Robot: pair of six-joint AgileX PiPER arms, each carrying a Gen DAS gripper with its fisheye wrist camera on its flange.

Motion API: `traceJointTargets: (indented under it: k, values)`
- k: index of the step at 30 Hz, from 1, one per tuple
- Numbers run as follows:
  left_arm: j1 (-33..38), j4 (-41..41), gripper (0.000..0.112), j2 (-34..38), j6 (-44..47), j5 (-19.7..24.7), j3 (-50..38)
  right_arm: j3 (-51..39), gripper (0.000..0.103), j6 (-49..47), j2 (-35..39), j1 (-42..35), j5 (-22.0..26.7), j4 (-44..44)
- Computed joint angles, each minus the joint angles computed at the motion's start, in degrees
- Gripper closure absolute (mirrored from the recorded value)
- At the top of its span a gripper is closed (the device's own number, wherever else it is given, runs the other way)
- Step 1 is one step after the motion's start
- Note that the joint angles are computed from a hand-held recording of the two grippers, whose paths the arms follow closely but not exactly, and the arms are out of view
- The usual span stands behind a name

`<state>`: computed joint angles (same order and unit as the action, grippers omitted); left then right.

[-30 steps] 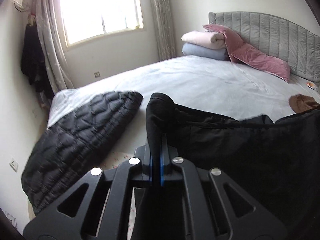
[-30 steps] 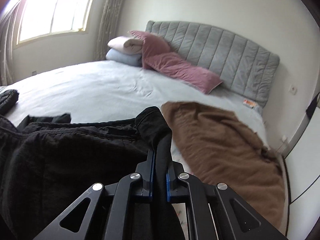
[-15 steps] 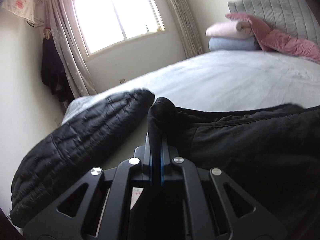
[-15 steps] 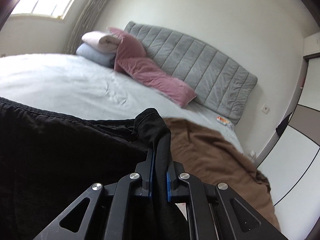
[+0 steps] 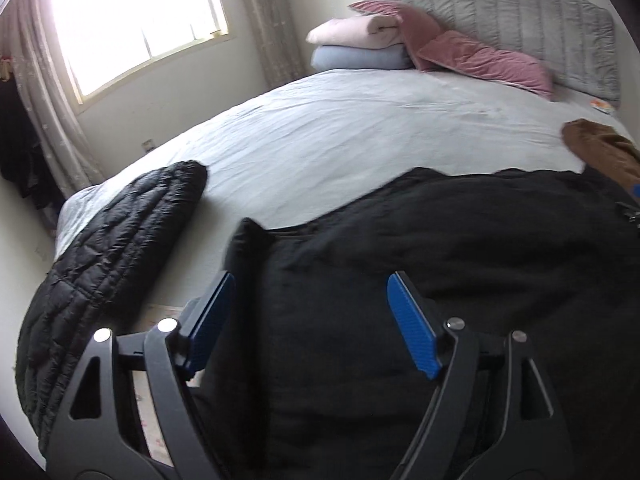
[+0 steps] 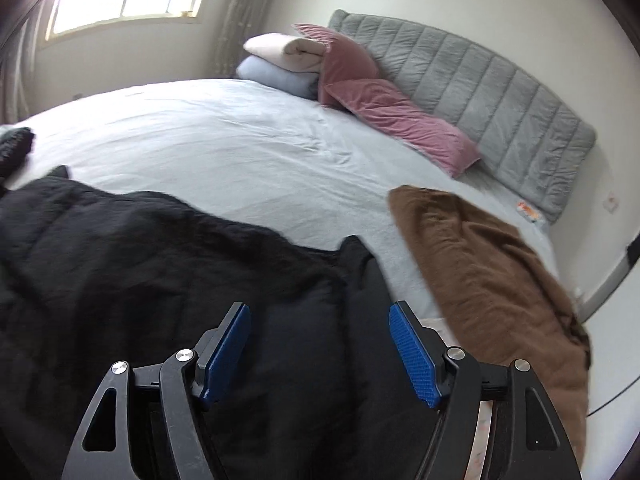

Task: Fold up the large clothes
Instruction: 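Lift the hem with both grippers and fold it up toward the collar, then lower the hem onto the coat and open both grippers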

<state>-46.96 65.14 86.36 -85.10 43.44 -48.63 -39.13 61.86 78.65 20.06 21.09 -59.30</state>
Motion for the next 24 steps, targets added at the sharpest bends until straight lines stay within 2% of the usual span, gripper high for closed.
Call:
traceJointTargets:
  k: [1, 3, 5, 7, 9, 11, 12, 13, 14, 15, 17, 18, 19, 20, 22, 24]
  values:
    - [-1.89, -2.00, 0.033, 0.76, 0.67, -2.48, -1.57, -0.45, 0.030, -4.65, -0.02, 2.26, -2.07, 5.73]
    - [-2.11, -5.14, 0.033, 5.31, 1.54, -7.75, -5.97, -4.26, 0.031, -10.65, 3.63, 8.28, -2.14, 13.28]
    - [0.20, -12.04, 0.035, 12.69, 6.09, -9.76, -12.87, -9.51, 0.033, -9.81, 10.11, 12.39, -0.57, 14.54]
    - [5.04, -18.58, 0.041, 18.63, 10.04, -11.56, -17.92, -14.93, 0.034, -9.71, 16.66, 12.39, 0.15, 17.52]
    - [8.09, -17.77, 0.041, 22.33, 8.63, -10.50, -20.33, -17.54, 0.034, -6.40, 20.32, 10.42, -0.23, 14.23]
    - [11.20, -12.49, 0.039, 23.11, 6.81, -9.81, -19.63, -17.98, 0.034, -2.35, 21.79, 6.79, -0.62, 9.07]
    - [12.32, -10.07, 0.039, 23.20, 6.43, -7.68, -19.40, -18.09, 0.034, -3.76, 22.19, 3.76, -1.13, 9.42]
    - [13.88, -6.21, 0.039, 24.11, 5.80, -3.26, -19.08, -17.48, 0.035, -3.40, 21.95, 0.77, -0.89, 7.95]
    - [15.61, -4.47, 0.039, 24.19, 6.53, 1.14, -18.10, -17.54, 0.035, -3.02, 22.54, -2.65, 1.41, 6.05]
    - [18.27, -3.60, 0.039, 24.33, 7.70, 3.24, -16.73, -17.82, 0.035, -4.57, 23.02, -5.79, 3.18, 6.44]
    - [24.78, -3.74, 0.040, 21.70, 5.98, 3.38, -11.23, -17.02, 0.035, -12.46, 22.01, -15.27, 1.80, 14.10]
    - [27.14, -5.85, 0.042, 21.33, 5.68, 5.89, -10.46, -17.38, 0.035, -15.62, 21.11, -18.07, 2.33, 18.33]
    - [29.45, -8.48, 0.047, 20.61, 7.67, 6.93, -9.69, -18.19, 0.035, -17.42, 20.96, -20.32, 5.15, 20.27]
    - [31.18, -10.95, 0.049, 18.31, 10.17, 5.68, -8.02, -18.44, 0.034, -17.42, 20.33, -21.41, 7.54, 19.92]
    - [31.45, -11.94, 0.049, 10.69, 10.49, 0.70, -2.44, -14.84, 0.034, -22.90, 14.64, -21.29, 6.37, 23.38]
    - [26.00, -10.79, 0.047, 4.11, 9.17, 0.75, 0.48, -11.11, 0.034, -25.89, 8.41, -16.56, 6.74, 24.00]
